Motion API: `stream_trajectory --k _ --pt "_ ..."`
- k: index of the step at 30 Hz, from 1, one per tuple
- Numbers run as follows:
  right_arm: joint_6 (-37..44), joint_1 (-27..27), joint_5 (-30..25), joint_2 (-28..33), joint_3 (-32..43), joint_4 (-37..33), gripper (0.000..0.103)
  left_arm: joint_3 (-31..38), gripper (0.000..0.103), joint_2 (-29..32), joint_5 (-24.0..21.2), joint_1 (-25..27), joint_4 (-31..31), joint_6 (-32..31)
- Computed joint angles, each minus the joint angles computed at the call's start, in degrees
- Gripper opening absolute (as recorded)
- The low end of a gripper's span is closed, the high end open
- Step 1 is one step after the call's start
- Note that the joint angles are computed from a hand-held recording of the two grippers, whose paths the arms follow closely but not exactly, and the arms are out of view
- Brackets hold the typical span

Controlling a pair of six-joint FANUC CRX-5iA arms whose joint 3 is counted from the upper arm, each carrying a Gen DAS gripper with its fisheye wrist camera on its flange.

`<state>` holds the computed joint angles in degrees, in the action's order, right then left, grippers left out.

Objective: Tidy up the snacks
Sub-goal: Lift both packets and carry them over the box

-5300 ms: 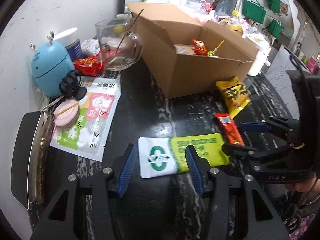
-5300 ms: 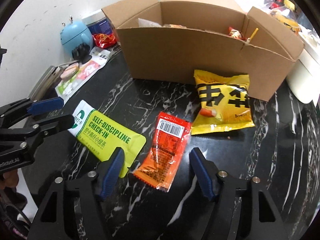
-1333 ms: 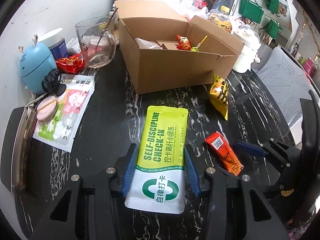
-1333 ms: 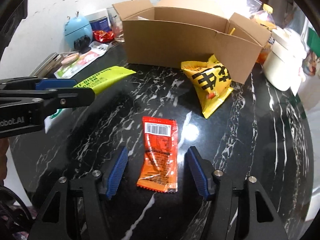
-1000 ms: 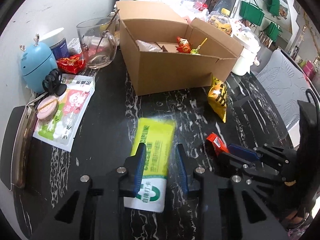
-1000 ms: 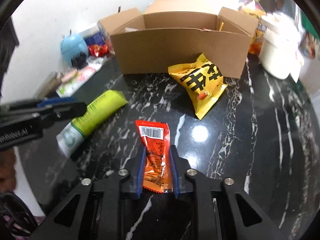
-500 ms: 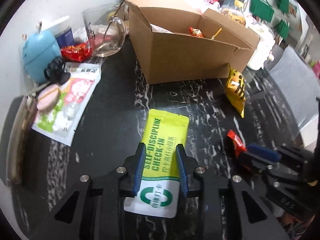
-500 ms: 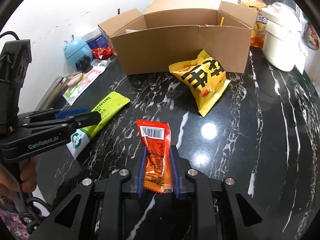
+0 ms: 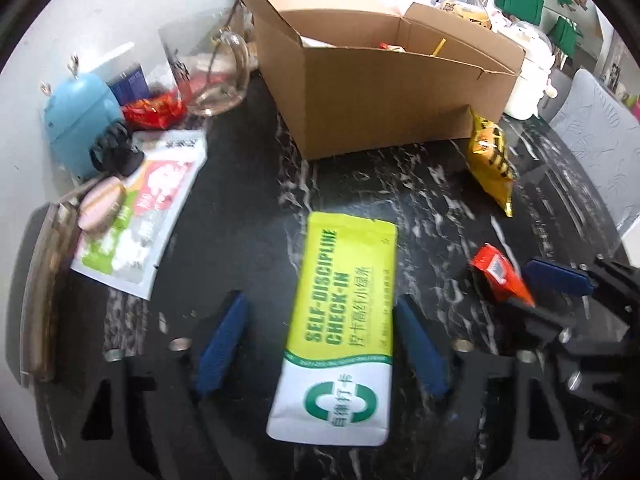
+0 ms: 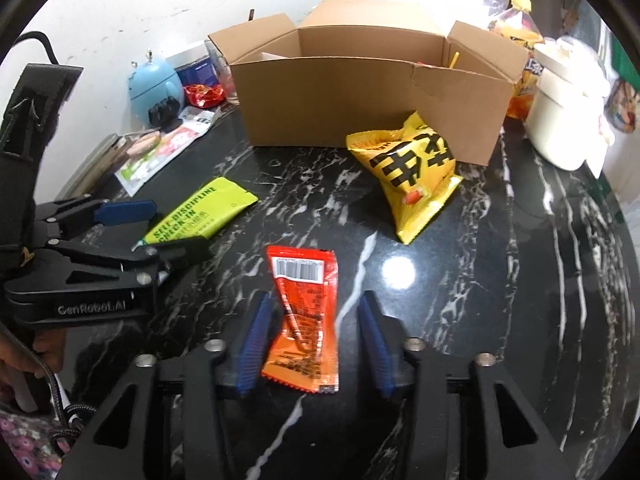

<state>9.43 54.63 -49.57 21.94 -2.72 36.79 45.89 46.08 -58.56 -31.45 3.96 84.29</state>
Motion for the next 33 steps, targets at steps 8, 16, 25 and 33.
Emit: stream_trajectory --k 8,16,25,33 --pt "-1.12 -1.17 5.39 -2.32 -2.43 -1.83 0.018 0.18 0.04 0.31 0.16 0.44 4.09 -2.31" --pt "-2.56 -1.6 8.23 -4.32 -4.15 0.73 0.018 -1.45 0.04 -1.2 2.31 0.38 7.13 -3.63" --pt "-1.43 -2.86 9.75 -5.77 -3.23 4.74 0.017 -0.96 0.04 -2.34 7.02 0.81 12.29 -7.59" --pt "-1.67 -5.76 11.8 -6.35 -1.82 10.84 0.017 7.43 0.04 1.21 10.13 0.7 15.33 -10.37"
